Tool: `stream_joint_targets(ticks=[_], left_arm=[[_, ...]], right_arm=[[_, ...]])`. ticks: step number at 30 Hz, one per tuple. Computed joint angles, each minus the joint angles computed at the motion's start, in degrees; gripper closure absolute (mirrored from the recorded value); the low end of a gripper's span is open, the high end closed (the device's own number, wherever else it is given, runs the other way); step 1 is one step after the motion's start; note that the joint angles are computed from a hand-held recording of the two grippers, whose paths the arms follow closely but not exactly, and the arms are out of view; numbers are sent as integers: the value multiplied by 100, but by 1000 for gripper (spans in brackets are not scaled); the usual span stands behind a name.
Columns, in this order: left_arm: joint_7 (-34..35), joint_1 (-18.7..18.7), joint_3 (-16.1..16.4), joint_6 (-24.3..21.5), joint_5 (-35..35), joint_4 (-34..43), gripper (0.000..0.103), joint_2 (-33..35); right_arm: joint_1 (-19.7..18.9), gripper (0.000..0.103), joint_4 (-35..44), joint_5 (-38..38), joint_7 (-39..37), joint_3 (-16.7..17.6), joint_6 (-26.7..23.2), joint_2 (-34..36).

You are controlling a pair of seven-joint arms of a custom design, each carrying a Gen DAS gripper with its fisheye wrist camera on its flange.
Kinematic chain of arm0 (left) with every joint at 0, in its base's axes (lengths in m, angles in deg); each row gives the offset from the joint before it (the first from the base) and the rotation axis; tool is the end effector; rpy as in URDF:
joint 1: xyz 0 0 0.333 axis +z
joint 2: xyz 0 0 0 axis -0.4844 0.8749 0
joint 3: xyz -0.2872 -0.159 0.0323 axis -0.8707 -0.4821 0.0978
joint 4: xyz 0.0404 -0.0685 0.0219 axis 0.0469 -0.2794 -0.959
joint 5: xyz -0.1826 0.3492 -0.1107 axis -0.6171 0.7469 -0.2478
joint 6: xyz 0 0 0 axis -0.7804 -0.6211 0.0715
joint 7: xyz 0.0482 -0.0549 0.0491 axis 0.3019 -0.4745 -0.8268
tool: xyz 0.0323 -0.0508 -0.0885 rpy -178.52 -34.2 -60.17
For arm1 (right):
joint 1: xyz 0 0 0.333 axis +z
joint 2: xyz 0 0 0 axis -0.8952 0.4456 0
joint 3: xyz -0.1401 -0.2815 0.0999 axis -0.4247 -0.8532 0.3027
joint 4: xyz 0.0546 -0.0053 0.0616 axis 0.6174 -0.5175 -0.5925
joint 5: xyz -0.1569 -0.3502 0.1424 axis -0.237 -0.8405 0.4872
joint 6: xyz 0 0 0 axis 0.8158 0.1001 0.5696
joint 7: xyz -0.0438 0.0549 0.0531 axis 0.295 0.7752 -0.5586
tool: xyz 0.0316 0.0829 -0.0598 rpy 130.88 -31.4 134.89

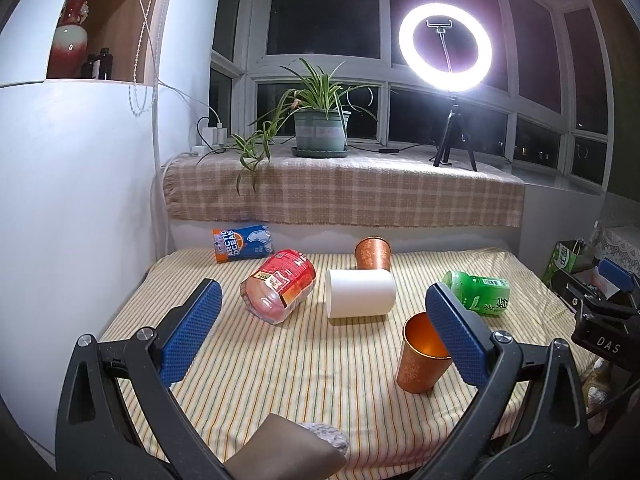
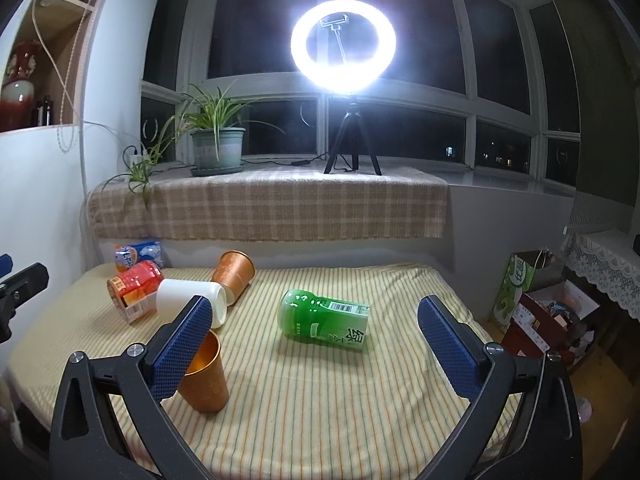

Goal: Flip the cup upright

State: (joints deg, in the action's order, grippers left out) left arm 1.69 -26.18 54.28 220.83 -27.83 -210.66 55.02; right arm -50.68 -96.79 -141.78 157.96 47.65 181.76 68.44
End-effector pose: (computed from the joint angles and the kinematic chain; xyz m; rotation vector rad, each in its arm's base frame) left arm 0.4297 -0.1912 0.6400 -1.6524 1.1872 -0.8676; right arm 0.5183 0.2860 0.6254 -1.6326 1.1923 -0.8319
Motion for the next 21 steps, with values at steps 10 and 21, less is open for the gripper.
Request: stream_joint_targets(ticks=[10,21], left_arm=[[94,-21,26,-28,-60,8,0,-9],[182,-24,49,-125,-115,103,0,85]], right_arm=[[-11,1,-36,53,-47,0,1,-9],[-2,1,-70,266,-288,-3,-50,4]])
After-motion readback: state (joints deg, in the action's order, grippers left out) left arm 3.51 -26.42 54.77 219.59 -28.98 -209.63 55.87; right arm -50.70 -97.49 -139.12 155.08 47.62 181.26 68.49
